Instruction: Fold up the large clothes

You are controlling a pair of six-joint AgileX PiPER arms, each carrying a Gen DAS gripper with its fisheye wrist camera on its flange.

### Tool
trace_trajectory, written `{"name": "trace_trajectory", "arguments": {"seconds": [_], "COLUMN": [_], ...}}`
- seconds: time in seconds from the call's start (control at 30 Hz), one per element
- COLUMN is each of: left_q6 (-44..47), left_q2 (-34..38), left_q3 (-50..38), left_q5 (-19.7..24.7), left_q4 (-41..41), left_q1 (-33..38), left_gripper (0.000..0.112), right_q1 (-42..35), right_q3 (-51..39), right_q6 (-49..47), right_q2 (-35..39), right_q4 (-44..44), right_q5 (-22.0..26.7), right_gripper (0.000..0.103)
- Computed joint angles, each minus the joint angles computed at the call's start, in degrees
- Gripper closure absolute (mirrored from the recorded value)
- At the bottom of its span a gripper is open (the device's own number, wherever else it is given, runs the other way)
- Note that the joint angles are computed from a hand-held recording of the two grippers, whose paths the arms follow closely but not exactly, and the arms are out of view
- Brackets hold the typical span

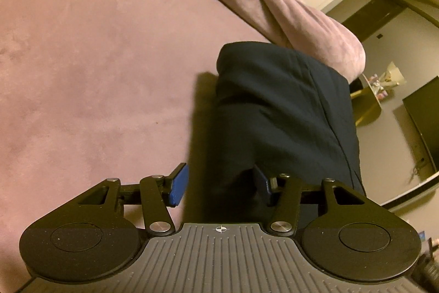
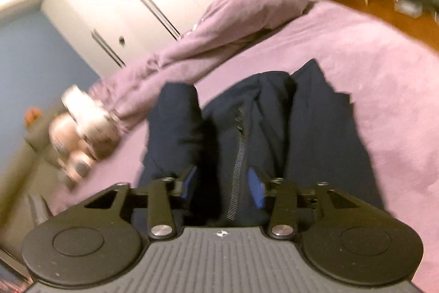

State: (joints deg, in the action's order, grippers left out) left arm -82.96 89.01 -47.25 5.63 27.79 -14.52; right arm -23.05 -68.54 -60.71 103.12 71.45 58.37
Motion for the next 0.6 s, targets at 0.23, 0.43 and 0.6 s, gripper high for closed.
{"name": "trace_trajectory", "arguments": {"seconds": [0.23, 0.43, 0.6], "left_q6": [-8.6, -22.5, -15.7], "left_q2": [3.0, -2.6, -3.3], "left_q3": [-5.9, -2.3, -3.0], "left_q5": [8.0, 18.3, 18.5], "left_q4": [14.1, 30.1, 24.3], "left_q1": [-4.1, -10.9, -13.3], "left_gripper": [0.058, 0.059, 0.059], "right_q1": [10.0, 15.4, 14.5], "right_q3": [-14.3, -7.2, 4.1], "right_q6": [10.7, 1.5, -10.8], "right_q2": [11.0, 5.0, -6.3], "right_q4": [-5.8, -6.8, -2.5], "right_q5": [3.6, -9.0, -18.1], "right_gripper": [0.037, 0.073, 0.077]}}
